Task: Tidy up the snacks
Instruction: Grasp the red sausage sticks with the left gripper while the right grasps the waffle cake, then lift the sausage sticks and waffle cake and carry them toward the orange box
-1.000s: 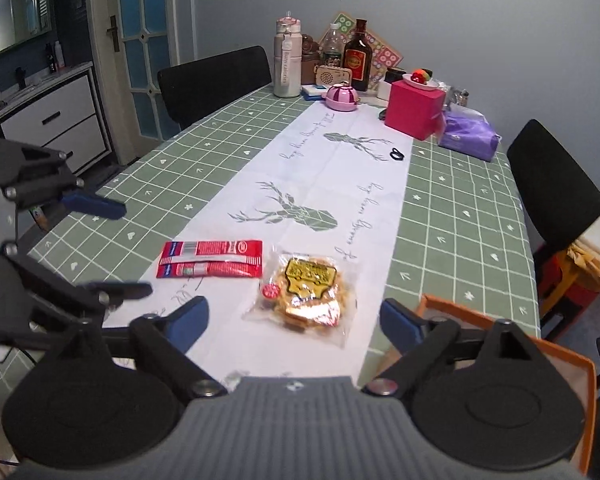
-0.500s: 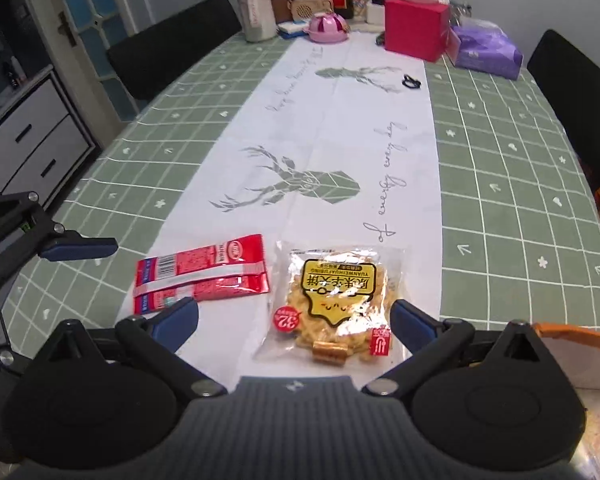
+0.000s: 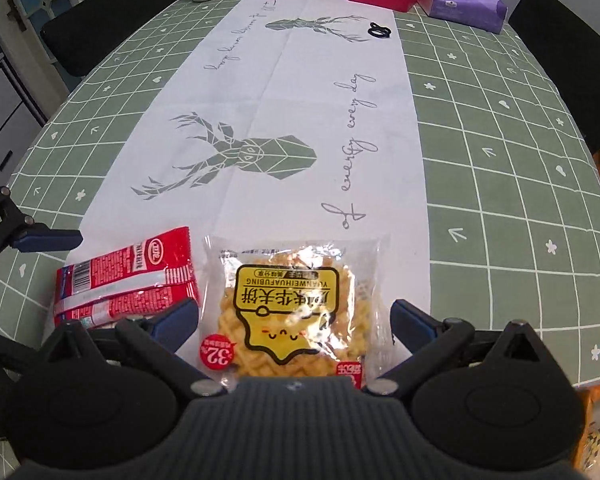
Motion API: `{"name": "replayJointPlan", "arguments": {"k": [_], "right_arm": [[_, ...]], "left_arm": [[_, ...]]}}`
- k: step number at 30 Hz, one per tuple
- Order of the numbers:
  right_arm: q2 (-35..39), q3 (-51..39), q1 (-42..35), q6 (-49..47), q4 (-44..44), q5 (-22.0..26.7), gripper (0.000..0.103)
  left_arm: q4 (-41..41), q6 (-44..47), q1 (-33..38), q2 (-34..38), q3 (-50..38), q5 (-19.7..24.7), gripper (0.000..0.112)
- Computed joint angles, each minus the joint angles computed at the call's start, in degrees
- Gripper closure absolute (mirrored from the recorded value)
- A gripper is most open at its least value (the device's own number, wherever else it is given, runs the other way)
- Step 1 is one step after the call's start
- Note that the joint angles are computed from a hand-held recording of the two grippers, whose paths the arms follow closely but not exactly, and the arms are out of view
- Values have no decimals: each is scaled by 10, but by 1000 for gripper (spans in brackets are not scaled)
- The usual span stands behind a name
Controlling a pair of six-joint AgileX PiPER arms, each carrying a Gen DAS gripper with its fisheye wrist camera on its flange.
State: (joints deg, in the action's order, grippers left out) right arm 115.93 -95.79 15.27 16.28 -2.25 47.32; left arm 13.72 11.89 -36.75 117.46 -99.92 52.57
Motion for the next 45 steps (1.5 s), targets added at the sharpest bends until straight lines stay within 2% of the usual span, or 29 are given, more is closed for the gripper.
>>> {"name": "replayJointPlan", "arguments": {"k": [10, 16, 18, 21, 23, 24, 26, 27, 30, 31, 32, 40, 45], "right_arm": [[12, 0, 14, 10, -40, -9, 4], [19, 0, 8, 3, -23, -11, 3], [22, -1, 7, -1, -12, -9, 3], [21, 5, 9, -4, -8, -12, 3], [18, 11, 12, -3, -14, -18, 5], [16, 14, 14, -2, -16, -20, 6], [14, 16, 16, -2, -21, -21, 10], [12, 17, 18, -3, -25, -20, 15], [6, 23, 20, -14, -25, -21, 21], [3, 25, 21, -16, -26, -23, 24], [2, 25, 22, -15, -27, -22, 25], [-20, 31, 23, -23, -10, -7, 33], [-52, 51, 28, -24, -1, 0, 34]], "left_arm": [[17, -14, 0, 10, -3, -14, 25], [29, -45, -8, 6, 11, -36, 25], [36, -56, -13, 7, 9, -31, 29], [33, -65, -17, 8, 5, -21, 42], [34, -74, -20, 8, 4, -17, 54], [33, -77, -23, 7, 6, -16, 57], [32, -86, -27, 5, 9, -14, 70], [35, -92, -29, 4, 12, -15, 72], [54, -113, -41, 0, 19, -12, 81], [54, -115, -43, 1, 16, -5, 90], [56, -119, -46, 4, 11, 5, 95], [78, -167, -55, -18, 31, 17, 112], [87, -184, -60, -49, 48, 27, 112]]}}
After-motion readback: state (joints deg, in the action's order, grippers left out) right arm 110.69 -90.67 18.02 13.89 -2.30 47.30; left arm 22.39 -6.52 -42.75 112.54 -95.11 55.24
